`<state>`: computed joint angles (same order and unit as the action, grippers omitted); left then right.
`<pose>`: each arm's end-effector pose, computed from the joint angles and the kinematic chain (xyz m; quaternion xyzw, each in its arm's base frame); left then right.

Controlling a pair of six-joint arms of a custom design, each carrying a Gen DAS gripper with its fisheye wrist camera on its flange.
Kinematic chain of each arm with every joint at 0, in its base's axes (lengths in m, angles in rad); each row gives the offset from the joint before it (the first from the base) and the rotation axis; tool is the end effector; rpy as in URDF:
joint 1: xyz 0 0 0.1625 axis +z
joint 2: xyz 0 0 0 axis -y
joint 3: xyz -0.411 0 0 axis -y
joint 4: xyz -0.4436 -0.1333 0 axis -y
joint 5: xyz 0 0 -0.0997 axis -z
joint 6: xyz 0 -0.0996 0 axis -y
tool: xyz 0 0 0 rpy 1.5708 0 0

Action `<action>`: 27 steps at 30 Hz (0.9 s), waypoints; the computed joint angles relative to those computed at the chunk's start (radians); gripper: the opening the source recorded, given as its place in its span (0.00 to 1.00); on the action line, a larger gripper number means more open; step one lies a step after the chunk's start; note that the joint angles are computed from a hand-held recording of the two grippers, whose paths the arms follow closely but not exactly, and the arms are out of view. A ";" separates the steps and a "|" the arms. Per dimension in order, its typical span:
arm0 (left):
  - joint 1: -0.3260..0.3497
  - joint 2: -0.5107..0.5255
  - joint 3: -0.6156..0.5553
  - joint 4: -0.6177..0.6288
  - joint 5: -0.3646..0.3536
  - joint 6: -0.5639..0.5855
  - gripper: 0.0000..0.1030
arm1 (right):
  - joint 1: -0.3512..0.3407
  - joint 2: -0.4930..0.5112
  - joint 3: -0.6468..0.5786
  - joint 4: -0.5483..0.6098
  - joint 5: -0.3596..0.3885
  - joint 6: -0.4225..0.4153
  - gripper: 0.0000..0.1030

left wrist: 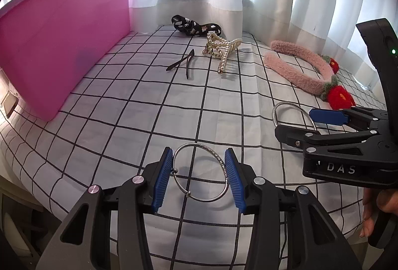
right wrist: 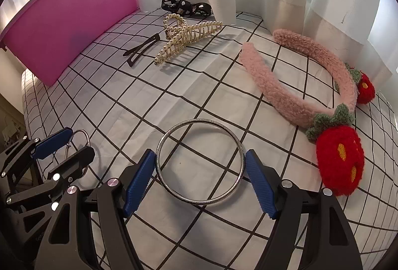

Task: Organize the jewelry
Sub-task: 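Grasp the small silver bangle with the left tool while the right tool grasps the large ring, then carry both bangles over the pink tub and open both tools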

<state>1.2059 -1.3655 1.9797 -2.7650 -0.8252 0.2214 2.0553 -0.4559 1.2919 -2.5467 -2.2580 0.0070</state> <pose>-0.0157 -0.6040 0.3027 0.1582 0.8844 -0.2906 0.3290 0.4234 -0.6539 -0.0480 0.1992 -0.9182 0.1456 0.3099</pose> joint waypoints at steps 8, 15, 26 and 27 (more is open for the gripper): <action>-0.016 -0.015 -0.030 -0.009 -0.010 0.042 0.41 | 0.017 -0.004 -0.007 -0.021 -0.007 0.013 0.70; -0.028 -0.029 -0.083 -0.011 -0.032 0.089 0.41 | 0.041 0.005 -0.047 -0.038 -0.032 0.011 0.69; -0.041 -0.040 -0.205 -0.045 -0.118 0.189 0.41 | 0.112 0.083 -0.236 -0.085 -0.091 -0.060 0.69; -0.041 -0.040 -0.221 -0.046 -0.127 0.197 0.41 | 0.119 0.096 -0.262 -0.089 -0.096 -0.073 0.69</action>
<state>1.1652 -1.4054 1.7586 -2.8115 -0.9523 0.4183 2.1744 -0.3598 1.0295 -2.6353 -2.3542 -0.0664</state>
